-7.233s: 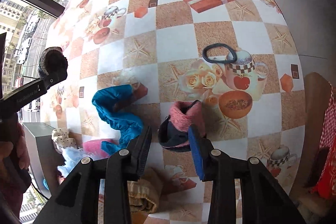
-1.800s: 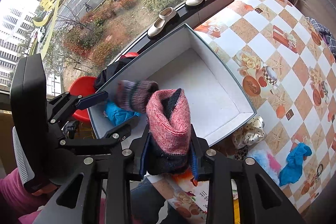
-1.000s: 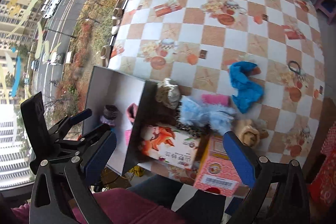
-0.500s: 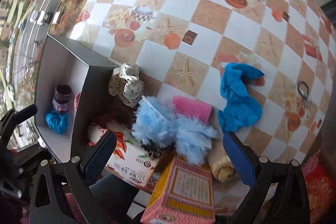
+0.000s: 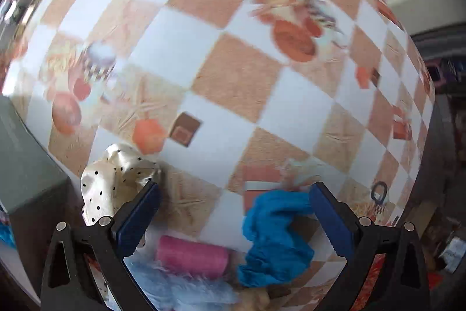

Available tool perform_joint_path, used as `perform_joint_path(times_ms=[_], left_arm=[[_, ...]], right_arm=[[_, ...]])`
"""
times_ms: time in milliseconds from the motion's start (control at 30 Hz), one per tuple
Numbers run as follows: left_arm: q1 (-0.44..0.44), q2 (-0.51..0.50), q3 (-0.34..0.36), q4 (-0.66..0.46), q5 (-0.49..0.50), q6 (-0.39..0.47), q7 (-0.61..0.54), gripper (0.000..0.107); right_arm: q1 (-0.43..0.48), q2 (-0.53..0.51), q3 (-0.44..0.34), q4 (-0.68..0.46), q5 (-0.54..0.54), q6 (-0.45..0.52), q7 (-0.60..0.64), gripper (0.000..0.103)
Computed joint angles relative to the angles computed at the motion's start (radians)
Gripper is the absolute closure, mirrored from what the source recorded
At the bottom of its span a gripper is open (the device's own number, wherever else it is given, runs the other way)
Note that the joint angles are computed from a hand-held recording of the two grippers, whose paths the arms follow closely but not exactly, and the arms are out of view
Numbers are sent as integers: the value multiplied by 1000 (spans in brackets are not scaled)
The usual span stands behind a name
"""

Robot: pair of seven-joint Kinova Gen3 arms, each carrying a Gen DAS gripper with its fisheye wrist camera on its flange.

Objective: Organize soft objects
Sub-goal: 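Move both tools back toward the remaining items on the table, then grasp the cream polka-dot scrunchie with the left tool while the right tool grasps the blue cloth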

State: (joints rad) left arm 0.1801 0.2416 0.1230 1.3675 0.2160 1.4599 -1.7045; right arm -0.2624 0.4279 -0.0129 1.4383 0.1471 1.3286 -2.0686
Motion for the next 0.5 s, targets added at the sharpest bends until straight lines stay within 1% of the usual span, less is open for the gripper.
perform_joint_path(times_ms=[33,67,100,133,200,233,367,433,467,500], left_arm=[[7,16,6,-19,2,2,0,5],[12,35,11,-41,6,6,0,5],[21,56,16,-67,10,13,4,5],[30,77,21,-94,13,19,11,5],[57,125,29,-159,9,36,33,5],[76,150,31,-194,0,44,51,5],[171,259,29,-326,-69,57,123,5],[227,328,21,-407,-113,86,166,5],[247,366,28,-449,-134,106,176,5],[275,394,17,-479,-146,110,180,5]], right_arm=[[41,-46,7,31,-26,-21,-1,1],[64,-88,31,66,-41,-36,3,1],[97,-113,50,92,-71,-34,24,1],[143,-126,56,109,-112,-26,56,1],[236,-142,36,163,-193,-47,114,1],[264,-136,30,183,-227,-59,144,1],[269,-112,10,275,-280,-154,211,1],[244,-85,9,295,-262,-186,200,1],[226,-79,14,307,-238,-197,180,1],[212,-78,23,323,-210,-205,154,1]])
